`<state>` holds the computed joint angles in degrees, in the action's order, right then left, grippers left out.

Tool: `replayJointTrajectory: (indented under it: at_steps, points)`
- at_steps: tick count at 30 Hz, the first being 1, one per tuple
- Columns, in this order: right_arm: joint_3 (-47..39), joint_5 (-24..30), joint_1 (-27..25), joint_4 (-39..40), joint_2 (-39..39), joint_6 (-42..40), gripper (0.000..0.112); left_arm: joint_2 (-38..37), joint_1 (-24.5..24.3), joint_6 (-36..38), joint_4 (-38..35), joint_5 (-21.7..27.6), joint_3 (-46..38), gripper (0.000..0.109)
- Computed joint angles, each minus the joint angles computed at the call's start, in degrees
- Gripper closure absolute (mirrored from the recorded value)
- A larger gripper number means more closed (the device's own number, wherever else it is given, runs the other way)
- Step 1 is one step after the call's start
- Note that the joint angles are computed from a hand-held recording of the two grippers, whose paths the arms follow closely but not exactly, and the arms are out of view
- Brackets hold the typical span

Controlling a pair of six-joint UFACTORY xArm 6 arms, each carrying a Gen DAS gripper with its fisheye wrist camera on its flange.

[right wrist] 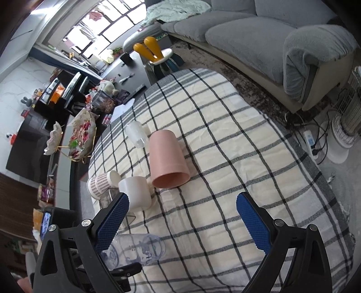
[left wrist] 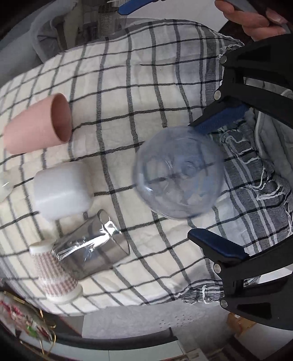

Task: Flip cup upside down
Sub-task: 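Rotate the bottle opening-down with the left gripper and lower it onto the cloth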

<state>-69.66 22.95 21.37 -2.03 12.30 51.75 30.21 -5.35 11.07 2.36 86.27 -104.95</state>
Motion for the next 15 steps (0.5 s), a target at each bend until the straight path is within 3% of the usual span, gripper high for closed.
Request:
replayJointTrajectory:
  at_steps: [3,8,15]
  points:
    - [1.39,-0.50,0.85,-4.58,-1.99,2.21,0.016,-6.85,0.85,-0.87,-0.99,-6.66,9.03,0.021]
    - [3.60,-0.45,2.57,-14.58,-5.07,7.15,0.016,-20.83,2.65,-1.80,-1.76,-24.46,28.22,0.021]
    - [5.99,-0.05,4.93,-30.40,-7.85,15.28,0.016,-31.57,4.38,-3.82,-3.09,-45.36,44.26,0.018]
